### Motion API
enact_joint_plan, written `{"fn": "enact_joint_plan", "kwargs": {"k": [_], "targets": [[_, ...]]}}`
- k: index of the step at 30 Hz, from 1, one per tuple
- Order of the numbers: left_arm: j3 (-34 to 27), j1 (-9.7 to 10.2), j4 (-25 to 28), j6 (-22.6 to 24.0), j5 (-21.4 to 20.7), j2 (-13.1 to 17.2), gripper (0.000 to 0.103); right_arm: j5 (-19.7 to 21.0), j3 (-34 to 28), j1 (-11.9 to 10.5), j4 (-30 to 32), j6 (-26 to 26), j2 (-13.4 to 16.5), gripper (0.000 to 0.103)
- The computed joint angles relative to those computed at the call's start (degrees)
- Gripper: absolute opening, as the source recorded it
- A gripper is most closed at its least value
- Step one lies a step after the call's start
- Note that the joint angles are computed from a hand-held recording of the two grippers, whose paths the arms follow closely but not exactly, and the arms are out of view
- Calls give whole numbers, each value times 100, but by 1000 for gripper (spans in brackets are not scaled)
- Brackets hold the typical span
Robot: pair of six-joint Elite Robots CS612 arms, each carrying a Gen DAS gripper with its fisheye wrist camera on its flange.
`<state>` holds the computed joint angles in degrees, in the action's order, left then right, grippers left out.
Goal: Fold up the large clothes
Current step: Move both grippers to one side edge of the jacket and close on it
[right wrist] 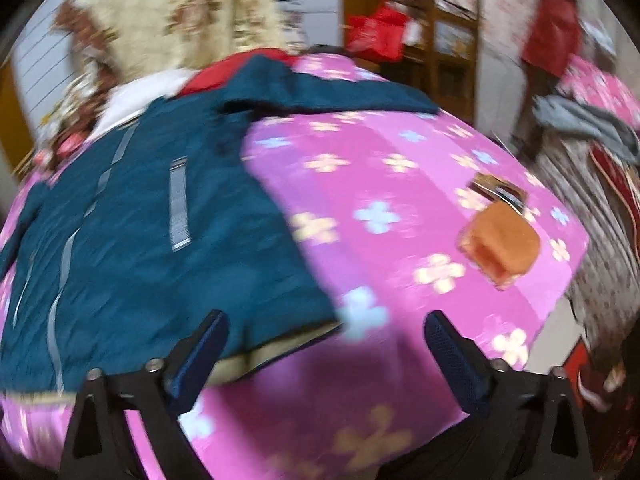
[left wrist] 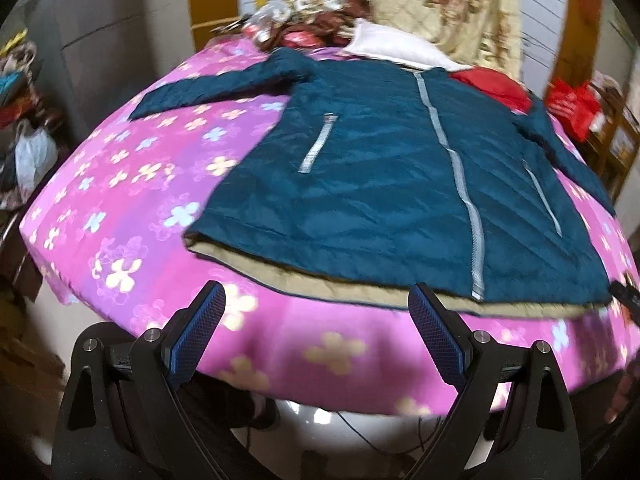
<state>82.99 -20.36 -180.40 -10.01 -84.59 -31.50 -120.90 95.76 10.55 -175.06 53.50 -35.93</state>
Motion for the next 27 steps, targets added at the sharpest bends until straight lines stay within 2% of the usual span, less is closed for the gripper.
{"fn": "enact_joint_plan", "kwargs": {"k": [5, 7, 8, 9, 13, 16, 21, 24, 27], "targets": [[-369, 186, 338, -375, 68, 155, 93, 484, 81, -357, -239, 77, 60, 90], [-501, 265, 471, -538, 82, 208, 93, 850, 36, -487, -395, -28, 127, 88], [-553, 295, 543, -618, 98, 229, 93, 994, 31, -522, -502, -66, 154, 82], [-598, 324, 614, -711, 122, 246, 93, 1191, 18, -563, -636, -83, 184, 80], [-698, 418, 719, -952, 158, 298, 93, 1438, -46, -556, -935, -176, 266, 72], [-838, 516, 819, -1018, -178, 367, 93, 1682, -19, -539, -1224, -241, 294, 70], [-1233, 697, 984, -1215, -758, 576, 93, 2587, 190, -612, -2319, -132, 382, 71], [-1516, 779, 1066, -1210, -1034, 734, 93, 2574, 173, -559, -2446, -187, 417, 71], [-1781, 797, 1235, -999, -1274, 877, 93, 2494, 16, -505, -2046, -379, 444, 70]]}}
